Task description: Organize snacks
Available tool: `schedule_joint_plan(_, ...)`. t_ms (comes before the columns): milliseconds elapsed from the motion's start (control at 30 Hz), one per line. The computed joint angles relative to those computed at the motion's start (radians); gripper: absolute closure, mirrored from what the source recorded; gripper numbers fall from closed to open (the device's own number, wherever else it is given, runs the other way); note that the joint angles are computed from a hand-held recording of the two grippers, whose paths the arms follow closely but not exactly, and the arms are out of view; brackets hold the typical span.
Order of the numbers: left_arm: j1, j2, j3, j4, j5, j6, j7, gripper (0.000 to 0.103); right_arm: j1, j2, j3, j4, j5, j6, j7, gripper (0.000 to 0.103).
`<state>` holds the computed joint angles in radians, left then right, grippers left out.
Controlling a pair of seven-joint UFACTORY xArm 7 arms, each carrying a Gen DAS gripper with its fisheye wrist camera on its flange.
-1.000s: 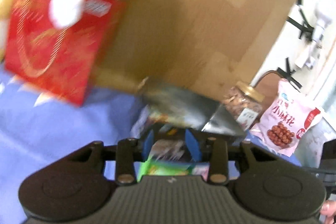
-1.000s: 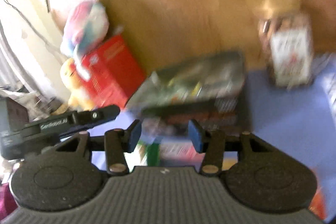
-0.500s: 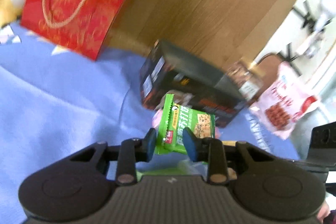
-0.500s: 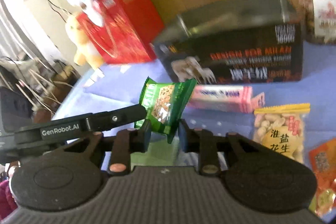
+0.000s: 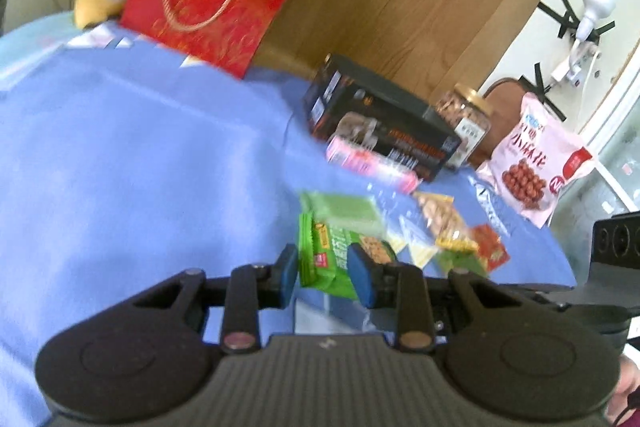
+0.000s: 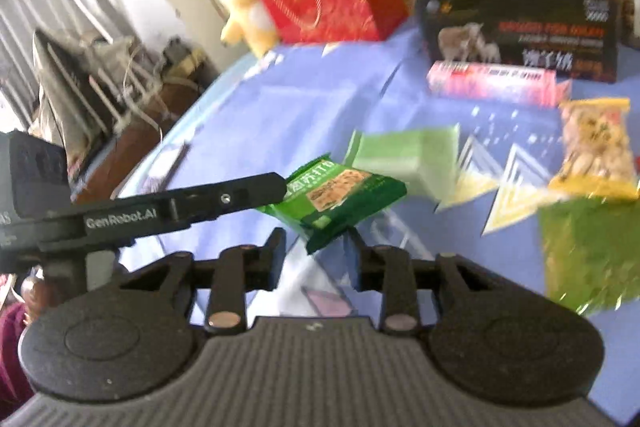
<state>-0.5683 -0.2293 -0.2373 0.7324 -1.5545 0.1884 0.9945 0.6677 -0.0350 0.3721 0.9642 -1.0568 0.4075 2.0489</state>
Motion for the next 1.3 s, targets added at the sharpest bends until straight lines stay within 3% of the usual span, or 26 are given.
schedule_joint_plan(33, 0.001, -0.003, -0.002, -0.011, 0.02, -0.002, -0.021, 0.077, 0.003, 0.008, 0.001, 0.006, 0.018, -0.003, -0.018, 0.051)
schedule_joint_plan(133, -0.004, -0.017, 0.002, -0.042, 0.087, -0.016, -0.104, 0.077, 0.023, -0.024, 0.019, 0.004, 0.005, 0.061, -0.019, 0.051)
schedule_joint_plan(267, -0.02, -0.069, 0.018, -0.069, 0.032, -0.042, -0.066, 0.077, 0.023, -0.185, 0.107, -0.089, -0.085, 0.227, 0.123, 0.05)
schedule_joint_plan(367, -0.027, -0.134, 0.03, -0.085, -0.059, 0.015, 0.062, 0.077, 0.014, -0.296, 0.223, -0.17, -0.146, 0.355, 0.272, 0.05)
schedule_joint_plan(467, -0.03, -0.171, 0.01, -0.1, -0.066, 0.117, 0.163, 0.07, 0.029, -0.327, 0.32, -0.203, -0.103, 0.467, 0.331, 0.05)
schedule_joint_plan(533, -0.041, -0.169, -0.001, -0.104, -0.049, 0.19, 0.213, 0.07, 0.036, -0.34, 0.336, -0.236, -0.082, 0.458, 0.407, 0.05)
schedule_joint_plan(633, -0.059, -0.124, -0.02, -0.087, 0.03, 0.253, 0.205, 0.07, 0.014, -0.347, 0.33, -0.29, -0.112, 0.343, 0.582, 0.05)
schedule_joint_plan(767, -0.083, -0.045, -0.042, -0.044, 0.09, 0.22, 0.126, 0.061, -0.035, -0.312, 0.317, -0.301, -0.233, 0.245, 0.757, 0.051)
schedule_joint_plan(833, -0.09, -0.01, -0.038, -0.025, 0.092, 0.193, 0.104, 0.062, -0.031, -0.283, 0.299, -0.287, -0.243, 0.243, 0.747, 0.054)
schedule_joint_plan(1000, -0.052, 0.07, 0.013, 0.041, 0.083, 0.356, 0.066, 0.067, -0.012, -0.229, 0.243, -0.255, -0.327, 0.23, 0.736, 0.06)
schedule_joint_plan(1300, -0.065, 0.088, -0.047, 0.076, 0.051, 0.214, 0.131, 0.067, 0.062, -0.174, 0.194, -0.199, -0.244, 0.366, 0.513, 0.06)
